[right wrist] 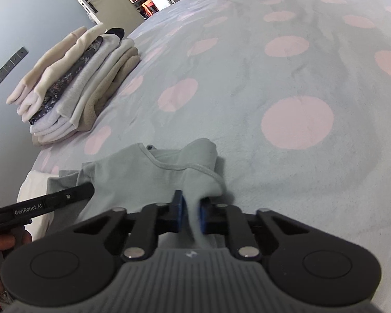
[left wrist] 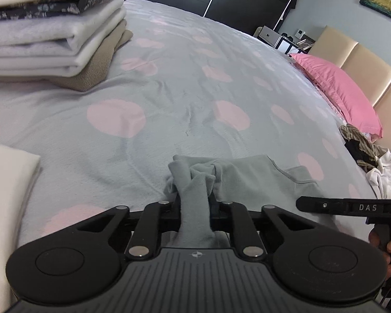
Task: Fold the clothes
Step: 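Grasp the folded shirt with both grippers and lift it off the bed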
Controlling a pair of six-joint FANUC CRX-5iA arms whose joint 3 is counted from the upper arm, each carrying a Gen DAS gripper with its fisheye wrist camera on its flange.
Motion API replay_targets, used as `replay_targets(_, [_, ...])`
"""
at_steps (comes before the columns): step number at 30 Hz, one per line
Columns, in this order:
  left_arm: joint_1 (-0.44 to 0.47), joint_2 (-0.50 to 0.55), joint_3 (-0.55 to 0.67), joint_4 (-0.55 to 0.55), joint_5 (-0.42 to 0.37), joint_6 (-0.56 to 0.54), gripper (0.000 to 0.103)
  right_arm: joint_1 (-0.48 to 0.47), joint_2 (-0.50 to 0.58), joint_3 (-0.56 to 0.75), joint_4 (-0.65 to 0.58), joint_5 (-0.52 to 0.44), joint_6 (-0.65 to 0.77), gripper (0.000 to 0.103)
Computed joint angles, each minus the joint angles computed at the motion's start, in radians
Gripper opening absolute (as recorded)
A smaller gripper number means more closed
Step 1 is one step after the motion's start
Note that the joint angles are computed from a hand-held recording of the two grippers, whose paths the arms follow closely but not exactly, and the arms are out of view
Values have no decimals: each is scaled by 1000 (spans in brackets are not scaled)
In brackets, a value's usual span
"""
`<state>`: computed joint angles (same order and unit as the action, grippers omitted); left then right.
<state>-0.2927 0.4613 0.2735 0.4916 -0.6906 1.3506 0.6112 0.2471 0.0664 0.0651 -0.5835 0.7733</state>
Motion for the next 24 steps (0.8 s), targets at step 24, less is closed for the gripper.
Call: replay_targets(24, [-10, -467, -238, -431, 156, 382, 9, 136, -63, 56, 200, 165, 79, 8])
